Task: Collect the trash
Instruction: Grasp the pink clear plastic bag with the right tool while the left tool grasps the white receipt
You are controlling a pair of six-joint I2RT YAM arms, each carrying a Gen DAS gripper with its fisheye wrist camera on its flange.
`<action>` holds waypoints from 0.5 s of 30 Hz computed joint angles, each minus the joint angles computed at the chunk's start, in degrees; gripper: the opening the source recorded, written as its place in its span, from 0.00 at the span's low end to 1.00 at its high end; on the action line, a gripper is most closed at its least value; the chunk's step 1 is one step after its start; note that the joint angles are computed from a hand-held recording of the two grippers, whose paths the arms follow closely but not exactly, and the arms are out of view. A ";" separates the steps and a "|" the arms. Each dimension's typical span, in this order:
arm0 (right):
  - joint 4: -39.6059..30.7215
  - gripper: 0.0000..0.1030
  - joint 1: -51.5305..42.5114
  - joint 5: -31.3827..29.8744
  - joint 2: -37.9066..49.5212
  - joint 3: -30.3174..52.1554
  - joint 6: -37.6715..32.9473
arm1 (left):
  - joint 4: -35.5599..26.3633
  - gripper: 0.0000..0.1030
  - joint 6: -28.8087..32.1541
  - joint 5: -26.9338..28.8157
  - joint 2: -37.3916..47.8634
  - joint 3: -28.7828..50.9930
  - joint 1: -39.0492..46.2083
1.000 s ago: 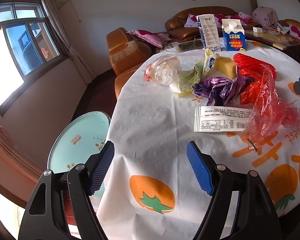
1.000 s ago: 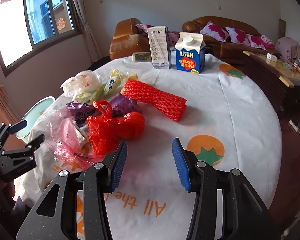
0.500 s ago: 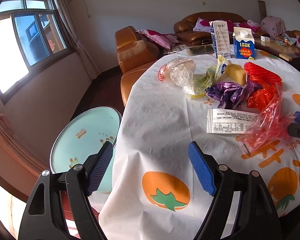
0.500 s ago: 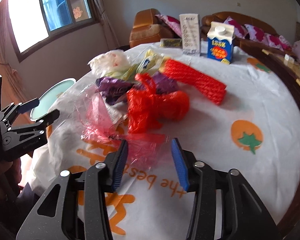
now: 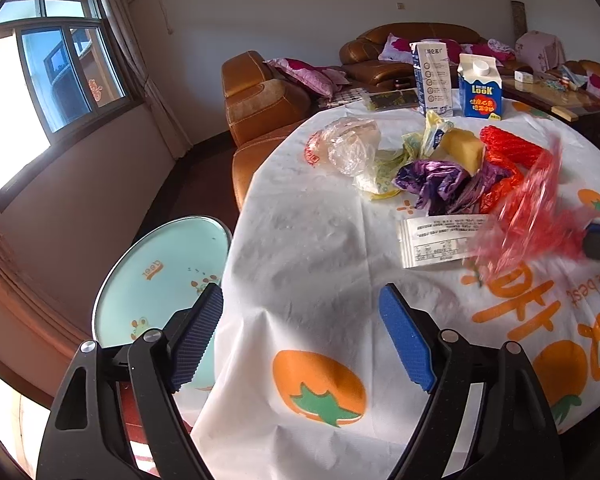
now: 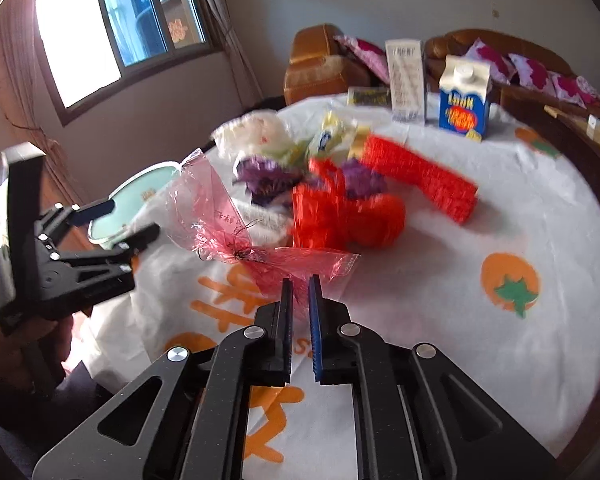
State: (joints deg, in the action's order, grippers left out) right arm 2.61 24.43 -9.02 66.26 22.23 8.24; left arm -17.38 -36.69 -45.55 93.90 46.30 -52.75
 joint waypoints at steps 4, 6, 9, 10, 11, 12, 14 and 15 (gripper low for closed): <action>-5.30 0.08 -5.18 -0.31 -8.87 0.09 -1.91 | 1.90 0.86 2.16 1.65 1.70 2.15 -0.38; -6.11 0.08 -9.37 -1.47 -9.33 0.48 -3.16 | 2.95 0.87 3.34 3.25 3.21 3.58 -0.42; -5.08 0.08 -15.92 -3.44 -7.29 0.44 -4.63 | 4.64 0.87 5.32 6.62 6.89 7.28 -0.45; -4.55 0.08 -17.88 -4.18 -6.43 0.34 -4.97 | 5.11 0.87 5.94 7.69 8.30 8.64 -0.39; -4.29 0.08 -18.62 -4.31 -6.27 0.02 -4.97 | 5.11 0.87 6.09 8.15 9.33 9.70 -0.45; -3.58 0.08 -19.83 -4.39 -5.68 -0.34 -5.27 | 5.22 0.88 6.47 8.74 10.46 10.94 -0.49; -2.38 0.08 -21.23 -4.45 -4.74 -0.84 -5.68 | 5.12 0.90 7.07 9.77 12.89 13.75 -0.54; -1.74 0.08 -21.73 -4.60 -4.17 -1.02 -5.78 | 5.15 0.92 7.27 9.95 13.59 14.55 -0.52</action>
